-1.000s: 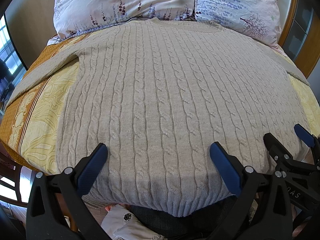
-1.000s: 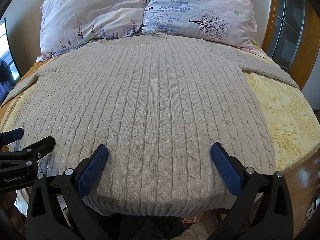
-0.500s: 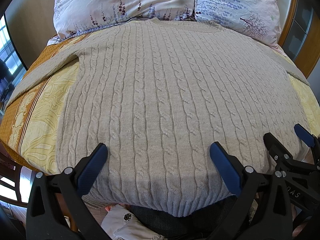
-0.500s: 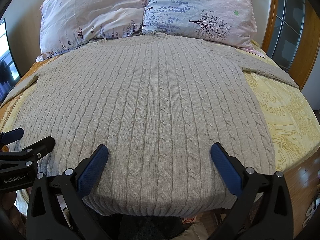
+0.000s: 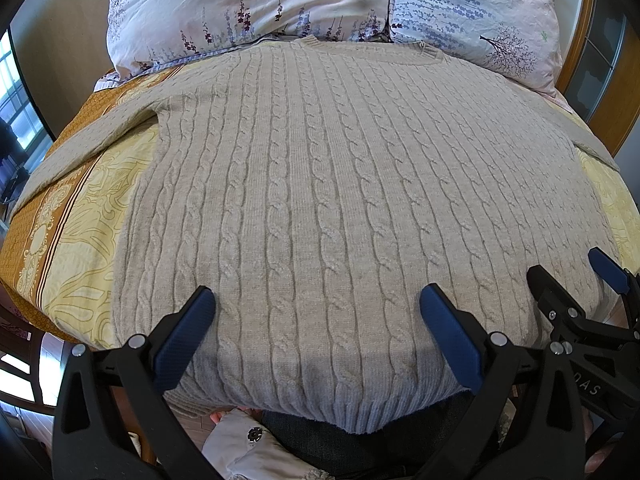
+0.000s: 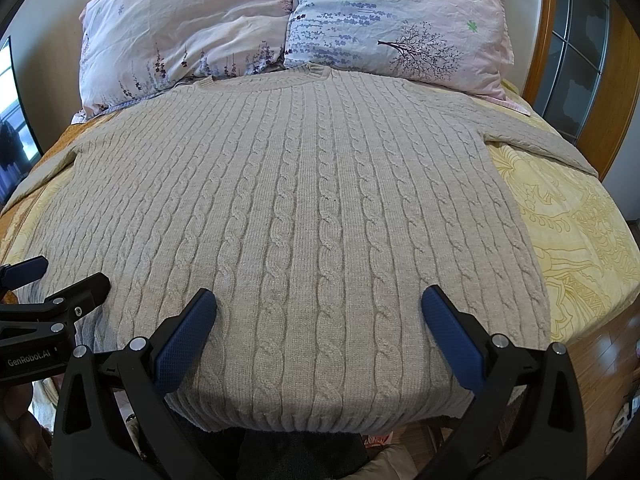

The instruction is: Fold small clothes

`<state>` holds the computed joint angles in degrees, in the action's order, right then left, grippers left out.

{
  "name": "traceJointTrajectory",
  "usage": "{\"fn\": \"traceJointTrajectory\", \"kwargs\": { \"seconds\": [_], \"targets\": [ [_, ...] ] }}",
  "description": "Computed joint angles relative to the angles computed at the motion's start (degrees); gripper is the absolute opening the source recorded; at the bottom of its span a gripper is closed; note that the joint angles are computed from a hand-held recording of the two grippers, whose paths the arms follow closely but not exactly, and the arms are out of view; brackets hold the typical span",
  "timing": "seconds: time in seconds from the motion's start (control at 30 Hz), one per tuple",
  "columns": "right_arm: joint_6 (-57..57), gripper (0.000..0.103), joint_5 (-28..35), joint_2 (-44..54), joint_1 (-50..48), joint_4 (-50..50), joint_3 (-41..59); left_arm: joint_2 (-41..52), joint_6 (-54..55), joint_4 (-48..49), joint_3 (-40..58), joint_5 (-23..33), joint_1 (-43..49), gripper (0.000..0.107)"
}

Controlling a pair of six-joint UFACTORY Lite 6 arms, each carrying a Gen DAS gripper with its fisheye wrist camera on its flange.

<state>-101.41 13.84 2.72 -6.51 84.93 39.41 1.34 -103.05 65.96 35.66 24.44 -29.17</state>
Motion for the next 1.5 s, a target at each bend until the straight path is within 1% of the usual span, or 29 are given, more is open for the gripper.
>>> {"fn": "traceJointTrajectory", "kwargs": {
  "seconds": [0.97,1.03,1.07,1.13,1.23,1.27,1.37,1.4,1.47,1.5],
  "targets": [
    [-0.4,0.102,0.3,0.2,0.0,-0.1,0.2,0.1,1.0,-0.7,0.2,-0.1,0.1,0.101],
    [-0.2,0.102,1.3,1.4,-0.7,-1.8,1.5,0.0,2.8,-2.1,0.5,-0.1,0.1,0.101],
    [-2.0,0.102,2.2,2.4,-0.9,-1.0,2.1,0.2,2.9,-1.7,0.6,-0.3,0.5,0.101],
    [-6.1,0.102,4.0,2.3,-1.9,1.5,1.6,0.4,4.8,-2.6,1.3,-0.7,0.9,0.101],
    [-16.8,0.102,10.3,5.4,-5.6,6.7,3.0,1.1,3.9,-0.8,1.6,-1.7,1.6,0.101],
    [-17.1,0.102,10.5,5.4,-5.2,7.0,3.1,1.4,3.6,0.0,1.9,-1.9,2.1,0.101],
    [-12.7,0.102,11.7,7.5,-5.4,1.5,6.4,1.5,1.8,3.4,1.7,-2.8,3.3,0.101],
    [-9.7,0.102,12.2,8.8,-5.8,-0.8,8.7,2.0,0.9,5.2,2.1,-3.3,4.0,0.101],
    [-6.5,0.102,13.5,11.4,-7.7,-1.1,13.2,3.0,1.1,6.8,3.2,-4.2,5.5,0.101],
    [-2.8,0.102,14.8,14.2,-9.4,-2.5,17.8,3.7,1.9,7.3,4.1,-5.0,6.6,0.101]
  ]
}}
